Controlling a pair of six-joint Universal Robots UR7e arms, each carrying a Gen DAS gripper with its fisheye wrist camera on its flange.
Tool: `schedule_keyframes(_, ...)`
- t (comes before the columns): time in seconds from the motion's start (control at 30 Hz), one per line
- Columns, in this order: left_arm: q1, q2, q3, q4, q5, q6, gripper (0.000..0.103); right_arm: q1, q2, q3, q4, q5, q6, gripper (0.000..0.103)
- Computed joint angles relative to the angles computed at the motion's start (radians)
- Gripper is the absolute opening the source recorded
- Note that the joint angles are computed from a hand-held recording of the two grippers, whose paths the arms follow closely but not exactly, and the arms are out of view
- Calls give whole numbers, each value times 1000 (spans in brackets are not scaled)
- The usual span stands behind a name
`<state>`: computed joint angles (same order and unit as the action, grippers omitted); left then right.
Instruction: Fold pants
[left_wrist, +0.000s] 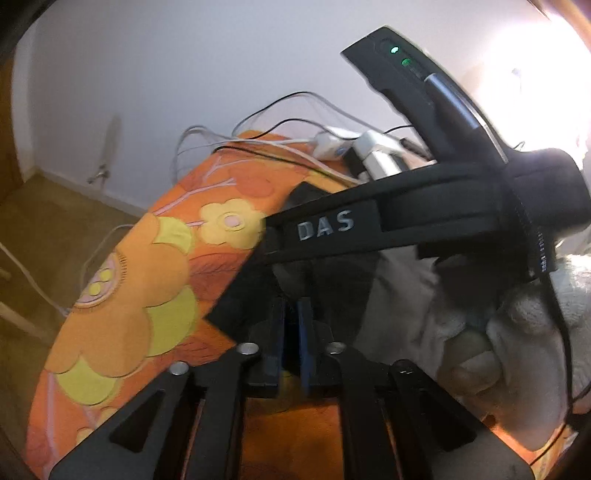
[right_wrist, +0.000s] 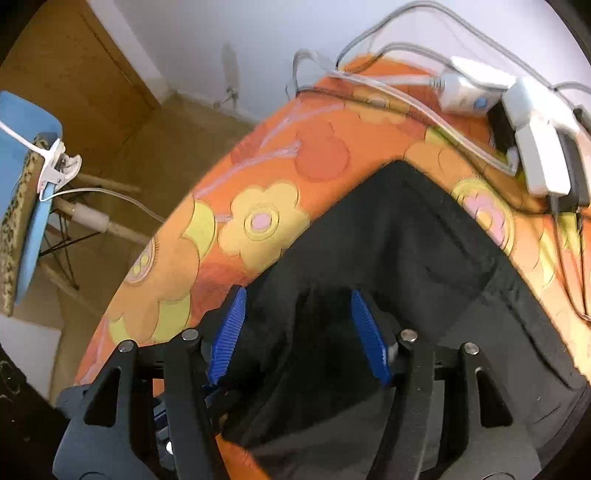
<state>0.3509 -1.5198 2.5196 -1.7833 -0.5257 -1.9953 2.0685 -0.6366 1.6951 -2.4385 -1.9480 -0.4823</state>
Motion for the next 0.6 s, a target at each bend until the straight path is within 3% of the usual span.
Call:
schedule_keyframes(0.07,-3,10,-37,150,-17,-136,47,4,2,6,-24,-18,-6,49)
schedule_keyframes(0.13,5,8,-47,187,-19,-168,49,3,1,6,-22,-16,4,47)
schedule_keyframes(0.23,53,9,-45,92,-41,-78,49,-9,-8,-3,2,12,24,46)
schedule_keyframes(0.33,71,27,-58,92,-36,-46,48,-18,-13,-8,20,39,41,46)
schedule_keyframes(0.4,77,25,-51,64,-30,-24,21,-27,-19,-14,42,60,48,46)
schedule_keyframes(0.47,72,13,-39,54,-24,-44,7,-40,-24,-25,68,85,64,47)
schedule_keyframes(0.5,64,1,-24,36,-21,-43,3,-47,-27,-30,83,100,78,49)
schedule_keyframes(0.6,35,-3,-10,22,2,-43,2,-54,-26,-51,116,122,118,56)
